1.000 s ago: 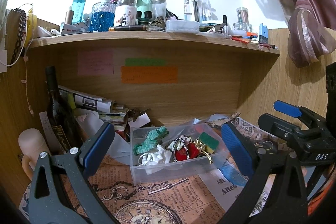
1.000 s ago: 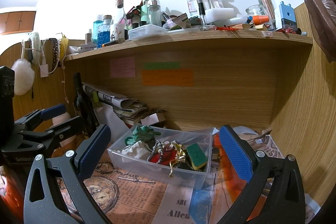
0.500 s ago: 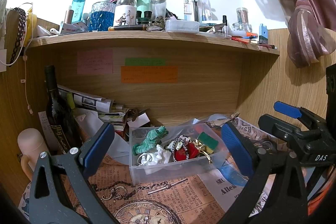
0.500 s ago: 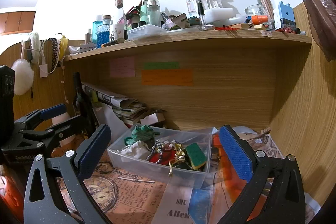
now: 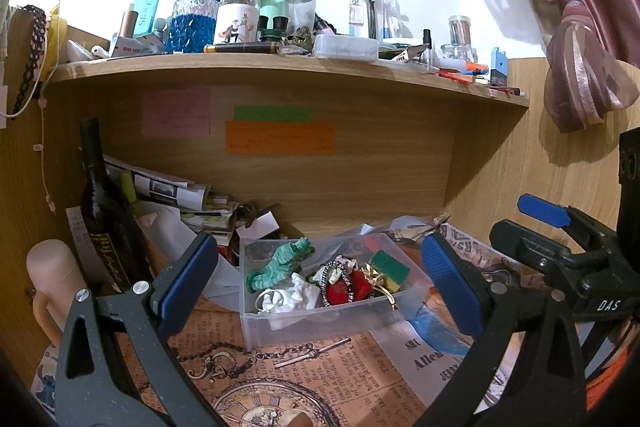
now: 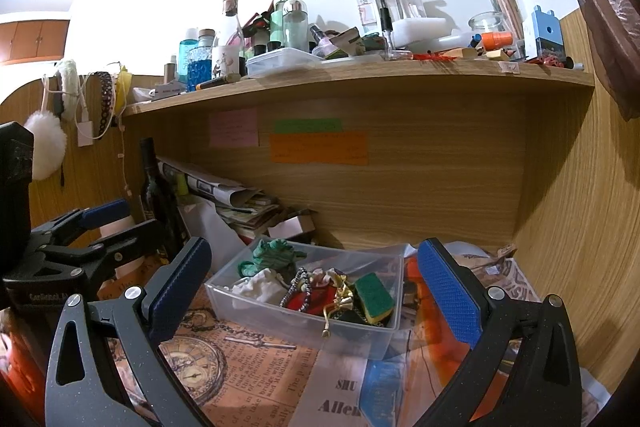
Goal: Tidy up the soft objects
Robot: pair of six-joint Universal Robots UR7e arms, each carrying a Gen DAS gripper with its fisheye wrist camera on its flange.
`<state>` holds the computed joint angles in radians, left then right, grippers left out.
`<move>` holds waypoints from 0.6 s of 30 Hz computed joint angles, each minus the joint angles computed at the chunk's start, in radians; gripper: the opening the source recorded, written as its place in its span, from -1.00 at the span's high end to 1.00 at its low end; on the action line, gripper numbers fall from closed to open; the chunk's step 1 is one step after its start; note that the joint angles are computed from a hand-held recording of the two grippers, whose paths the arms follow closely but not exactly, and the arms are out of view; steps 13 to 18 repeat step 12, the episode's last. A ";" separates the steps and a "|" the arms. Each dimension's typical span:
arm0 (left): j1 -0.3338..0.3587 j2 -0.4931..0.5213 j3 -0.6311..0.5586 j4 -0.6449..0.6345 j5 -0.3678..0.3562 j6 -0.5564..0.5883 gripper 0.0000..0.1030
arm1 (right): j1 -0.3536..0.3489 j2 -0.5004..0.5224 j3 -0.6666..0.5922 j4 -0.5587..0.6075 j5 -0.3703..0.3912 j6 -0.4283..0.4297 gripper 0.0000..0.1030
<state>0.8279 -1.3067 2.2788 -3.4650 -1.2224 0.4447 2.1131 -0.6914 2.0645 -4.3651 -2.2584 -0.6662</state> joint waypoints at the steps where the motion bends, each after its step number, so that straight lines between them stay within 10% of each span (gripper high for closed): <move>1: 0.000 -0.001 0.000 0.001 -0.001 -0.001 -1.00 | 0.001 0.000 -0.001 0.001 -0.001 -0.002 -1.00; 18: -0.003 0.002 0.007 -0.021 -0.003 0.024 -1.00 | 0.000 0.003 -0.005 0.009 0.000 -0.001 -1.00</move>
